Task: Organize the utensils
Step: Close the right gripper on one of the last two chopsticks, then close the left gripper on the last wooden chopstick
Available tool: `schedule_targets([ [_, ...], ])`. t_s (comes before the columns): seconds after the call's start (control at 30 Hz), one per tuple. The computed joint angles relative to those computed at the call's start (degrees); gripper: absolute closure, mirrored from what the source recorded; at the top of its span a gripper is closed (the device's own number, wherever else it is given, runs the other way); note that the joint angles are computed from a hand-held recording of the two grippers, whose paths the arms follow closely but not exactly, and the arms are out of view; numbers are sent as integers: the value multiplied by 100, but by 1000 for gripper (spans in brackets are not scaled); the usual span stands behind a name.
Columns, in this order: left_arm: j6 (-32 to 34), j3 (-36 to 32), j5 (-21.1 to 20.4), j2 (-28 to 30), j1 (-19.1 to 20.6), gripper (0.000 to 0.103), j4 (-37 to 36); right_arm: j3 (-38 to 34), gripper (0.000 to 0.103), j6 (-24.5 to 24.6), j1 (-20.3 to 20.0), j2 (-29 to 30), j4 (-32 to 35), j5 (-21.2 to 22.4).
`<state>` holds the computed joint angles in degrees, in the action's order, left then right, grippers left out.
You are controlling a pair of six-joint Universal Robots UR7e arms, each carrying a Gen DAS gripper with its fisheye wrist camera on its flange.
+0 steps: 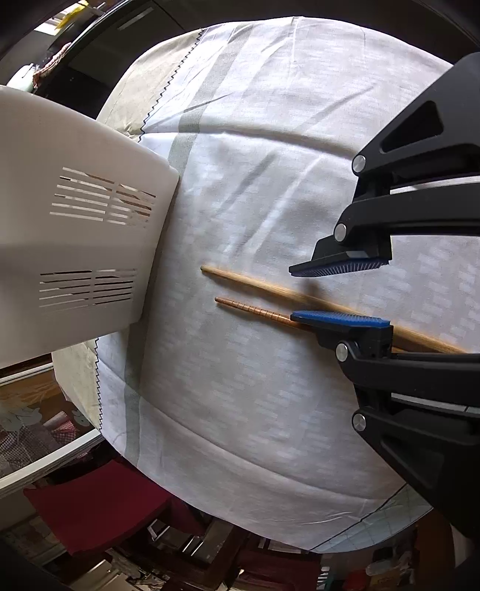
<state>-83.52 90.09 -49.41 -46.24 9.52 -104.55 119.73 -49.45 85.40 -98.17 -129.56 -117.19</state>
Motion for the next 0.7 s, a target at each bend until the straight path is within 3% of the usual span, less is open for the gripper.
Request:
schedule_targets([
  [0.1, -5, 12, -28, 7, 1, 73, -19, 132, 84, -102, 53, 30, -301, -96],
  [0.17, -30, 15, -60, 21, 9, 70, -22, 264, 92, -241, 83, 63, -644, -147],
  [0.3, 13, 4, -244, 104, 44, 69, -85, 232, 96, -340, -2, 64, -675, -82],
  [0.7, 179, -512, -1265, 943, 452, 68, -291, -414, 96, -570, -969, -232, -341, 330],
])
